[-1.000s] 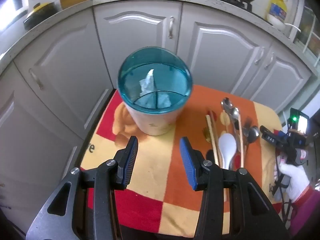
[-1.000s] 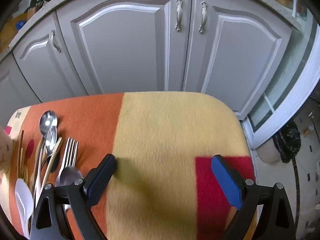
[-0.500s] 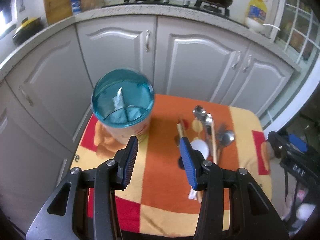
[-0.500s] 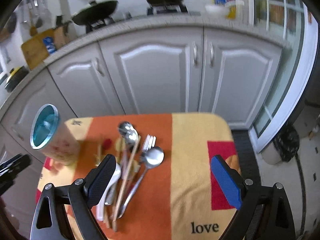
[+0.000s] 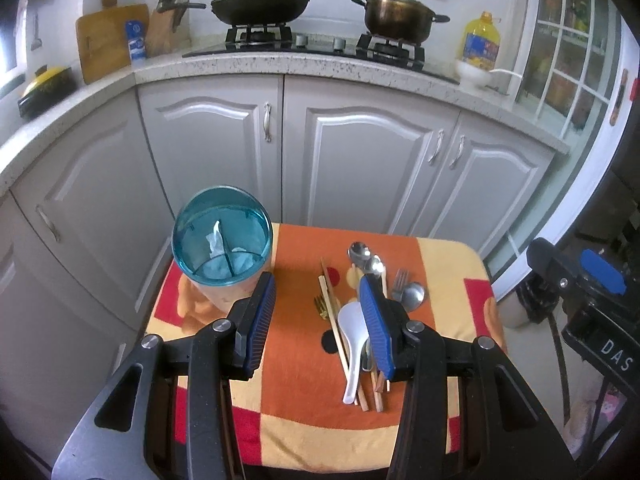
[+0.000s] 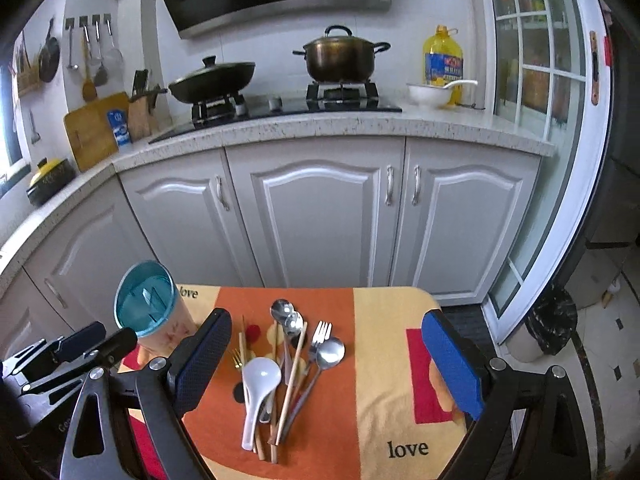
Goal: Organize utensils
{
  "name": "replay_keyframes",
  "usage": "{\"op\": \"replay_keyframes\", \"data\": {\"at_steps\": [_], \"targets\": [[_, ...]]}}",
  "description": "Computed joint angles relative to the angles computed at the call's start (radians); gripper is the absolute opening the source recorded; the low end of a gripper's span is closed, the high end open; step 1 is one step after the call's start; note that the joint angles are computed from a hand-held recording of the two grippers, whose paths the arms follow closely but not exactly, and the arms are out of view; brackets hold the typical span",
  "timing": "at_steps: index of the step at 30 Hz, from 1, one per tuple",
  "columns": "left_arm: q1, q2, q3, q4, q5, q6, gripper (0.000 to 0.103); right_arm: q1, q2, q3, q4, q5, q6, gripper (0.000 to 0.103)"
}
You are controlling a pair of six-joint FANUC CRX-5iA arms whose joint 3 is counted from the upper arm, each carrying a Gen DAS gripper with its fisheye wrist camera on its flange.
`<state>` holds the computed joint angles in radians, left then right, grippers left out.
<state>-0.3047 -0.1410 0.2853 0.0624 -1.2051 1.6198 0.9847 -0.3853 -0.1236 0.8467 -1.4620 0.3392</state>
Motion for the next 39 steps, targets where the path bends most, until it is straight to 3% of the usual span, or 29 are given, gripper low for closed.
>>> {"op": "replay_keyframes", "data": {"at_steps": [18, 39], "targets": [[0.029, -0.041, -0.042, 0.045, 0.048, -0.022, 0.043, 0.036, 0.025, 0.031, 0.040, -0.021, 0.008, 0.096], [0.046, -0.038, -0.047, 0.067, 0.033, -0.028, 0.043, 0.028, 0.027, 0.037, 0.027, -0.003, 0.008, 0.096]]}}
